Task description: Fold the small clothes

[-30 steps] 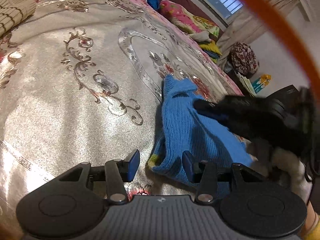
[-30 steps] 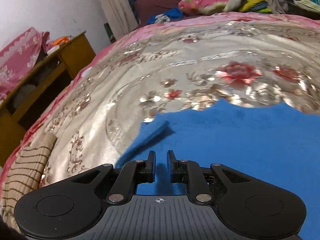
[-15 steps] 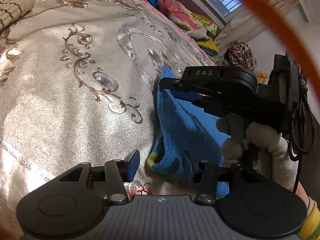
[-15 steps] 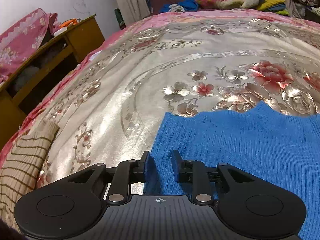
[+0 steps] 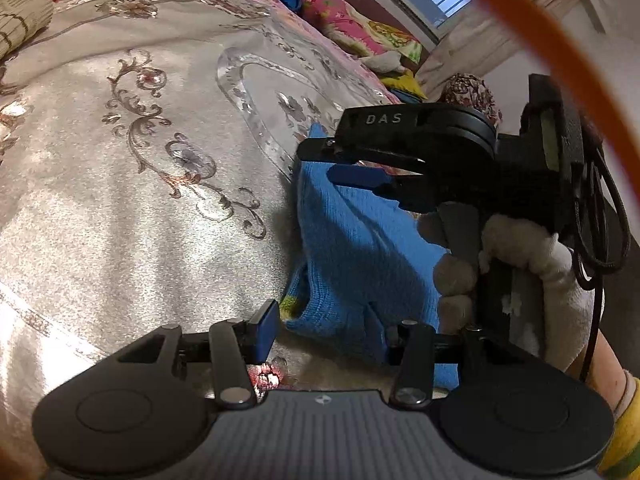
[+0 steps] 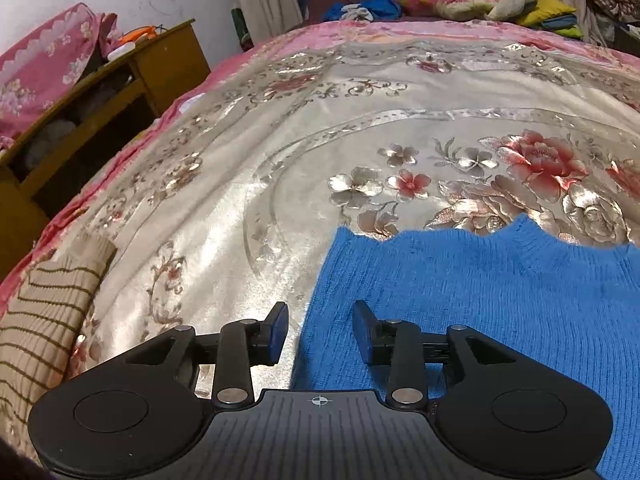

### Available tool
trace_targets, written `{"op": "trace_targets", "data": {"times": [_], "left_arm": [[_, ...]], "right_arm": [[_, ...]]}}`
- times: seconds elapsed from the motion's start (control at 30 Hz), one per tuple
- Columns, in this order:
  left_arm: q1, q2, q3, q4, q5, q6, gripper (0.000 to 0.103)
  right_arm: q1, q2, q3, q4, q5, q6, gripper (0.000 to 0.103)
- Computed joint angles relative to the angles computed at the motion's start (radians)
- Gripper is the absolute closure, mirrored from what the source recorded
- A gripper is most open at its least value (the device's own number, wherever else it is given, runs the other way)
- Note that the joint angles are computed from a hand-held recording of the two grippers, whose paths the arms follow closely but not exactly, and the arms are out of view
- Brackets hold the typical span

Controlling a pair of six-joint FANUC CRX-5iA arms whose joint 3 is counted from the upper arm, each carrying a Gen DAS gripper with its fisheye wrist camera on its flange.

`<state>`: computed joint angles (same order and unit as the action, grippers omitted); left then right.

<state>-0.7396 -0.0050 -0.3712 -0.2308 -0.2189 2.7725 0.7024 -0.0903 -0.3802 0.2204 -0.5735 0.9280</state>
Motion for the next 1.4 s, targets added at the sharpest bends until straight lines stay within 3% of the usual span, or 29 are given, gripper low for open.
{"op": "trace_targets", "data": {"times": [0.13, 0.5, 0.83, 0.97, 1.13, 1.27, 1.4], "left_arm": [[-0.002, 0.002, 0.002, -0.002, 0.004, -0.005, 0.052], [0.017, 0.009, -0.051, 0.137, 0.087, -0.135, 0.05], [0.005, 0.016, -0.016, 0.058, 0.045, -0.061, 0.05], [-0.015, 0.017, 0.02, -0.048, -0.004, 0.048, 0.05], [-0.074, 0.023, 0.096, -0.268, -0.119, 0.252, 0.05], [-0.068, 0.026, 0.089, -0.255, -0.104, 0.241, 0.049], [-0.079, 0.034, 0.098, -0.289, -0.097, 0.272, 0.044]], "right_arm": [[0.023, 0.013, 0.003, 0.053, -0.035, -0.017, 0.066], [0.048, 0.052, 0.035, 0.128, -0.127, -0.033, 0.066], [0.049, 0.043, 0.036, 0.119, -0.145, -0.018, 0.066], [0.055, 0.051, 0.041, 0.131, -0.168, -0.012, 0.064], [0.079, 0.083, 0.048, 0.185, -0.194, -0.029, 0.058], [0.102, 0.104, 0.042, 0.25, -0.212, -0.033, 0.056], [0.098, 0.107, 0.052, 0.241, -0.229, -0.006, 0.065]]}}
